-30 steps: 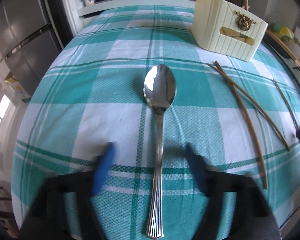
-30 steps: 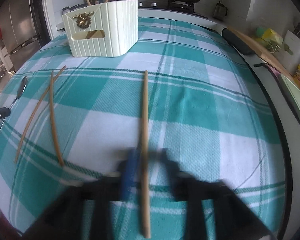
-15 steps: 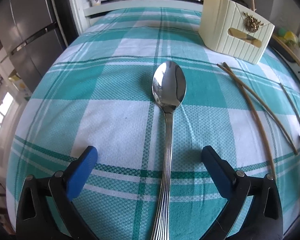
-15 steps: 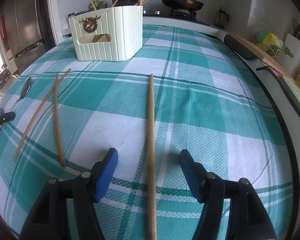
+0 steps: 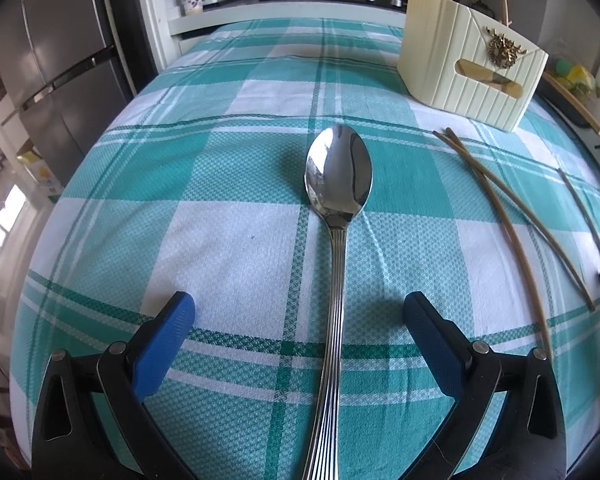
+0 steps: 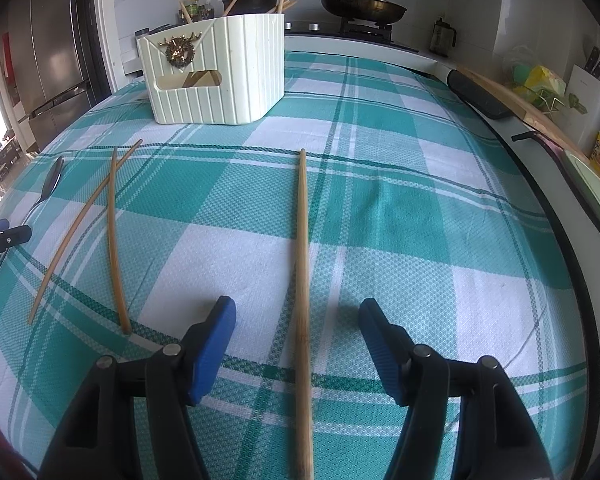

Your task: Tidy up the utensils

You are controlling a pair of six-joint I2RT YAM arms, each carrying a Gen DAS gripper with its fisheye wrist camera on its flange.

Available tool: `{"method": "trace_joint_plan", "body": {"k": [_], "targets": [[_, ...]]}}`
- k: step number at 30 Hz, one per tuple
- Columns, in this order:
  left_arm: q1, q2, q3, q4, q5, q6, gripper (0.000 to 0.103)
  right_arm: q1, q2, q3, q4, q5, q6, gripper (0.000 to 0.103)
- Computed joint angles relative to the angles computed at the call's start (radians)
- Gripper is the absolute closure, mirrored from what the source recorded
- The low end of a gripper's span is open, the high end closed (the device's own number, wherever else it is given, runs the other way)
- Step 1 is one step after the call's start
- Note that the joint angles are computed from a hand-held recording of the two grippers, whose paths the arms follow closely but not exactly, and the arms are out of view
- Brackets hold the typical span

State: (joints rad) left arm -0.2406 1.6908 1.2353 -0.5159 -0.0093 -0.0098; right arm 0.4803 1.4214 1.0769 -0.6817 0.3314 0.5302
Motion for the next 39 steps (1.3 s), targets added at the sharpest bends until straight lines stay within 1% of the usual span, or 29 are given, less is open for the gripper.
{"method": "trace_joint_plan", "body": {"k": [11,15,18,20,22,24,28,29,32,33,34,35,36,37,38,39], "targets": [[0.007,-0.006,-0.009,0.010,0.016,0.008,0.000,0.001,0.001,-0.001,0.000,0.003,0.001,0.037],[0.008,0.002,0.004,-0.005,0.017,0.014,0.000,0.000,-0.003,-0.003,0.000,0.000,0.002,0.037],[0.030,0.032,0.085,-0.123,0.066,0.053,0.001,-0.016,-0.011,0.001,-0.016,-0.031,-0.009,0.037],[0.069,0.037,0.118,-0.178,0.146,0.068,0.001,-0.036,-0.014,0.018,-0.053,-0.074,-0.035,0.037],[0.108,0.058,0.163,-0.228,0.230,0.080,0.001,-0.064,-0.003,0.057,-0.121,-0.129,-0.077,0.037],[0.120,0.092,0.214,-0.264,0.262,0.084,0.001,-0.086,0.011,0.082,-0.153,-0.168,-0.123,0.037],[0.089,0.199,0.355,-0.303,0.218,0.093,0.002,-0.128,0.086,0.160,-0.185,-0.213,-0.200,0.039],[0.073,0.239,0.404,-0.321,0.188,0.095,0.004,-0.135,0.106,0.180,-0.187,-0.219,-0.217,0.040],[0.027,0.325,0.514,-0.348,0.096,0.094,0.007,-0.171,0.199,0.275,-0.190,-0.241,-0.253,0.046],[0.017,0.348,0.548,-0.360,0.075,0.099,0.008,-0.177,0.215,0.294,-0.193,-0.245,-0.255,0.052],[-0.004,0.378,0.590,-0.371,0.040,0.098,0.008,-0.188,0.253,0.336,-0.196,-0.252,-0.257,0.057],[-0.012,0.394,0.615,-0.376,0.039,0.097,0.012,-0.196,0.288,0.375,-0.193,-0.253,-0.260,0.060],[-0.011,0.399,0.625,-0.377,0.053,0.096,0.022,-0.202,0.321,0.410,-0.195,-0.261,-0.262,0.071],[-0.016,0.404,0.638,-0.372,0.058,0.089,0.030,-0.205,0.350,0.446,-0.199,-0.253,-0.260,0.084],[-0.020,0.401,0.638,-0.363,0.056,0.093,0.051,-0.207,0.368,0.469,-0.204,-0.243,-0.259,0.093],[-0.020,0.403,0.644,-0.361,0.062,0.100,0.061,-0.215,0.399,0.509,-0.218,-0.253,-0.252,0.096]]}}
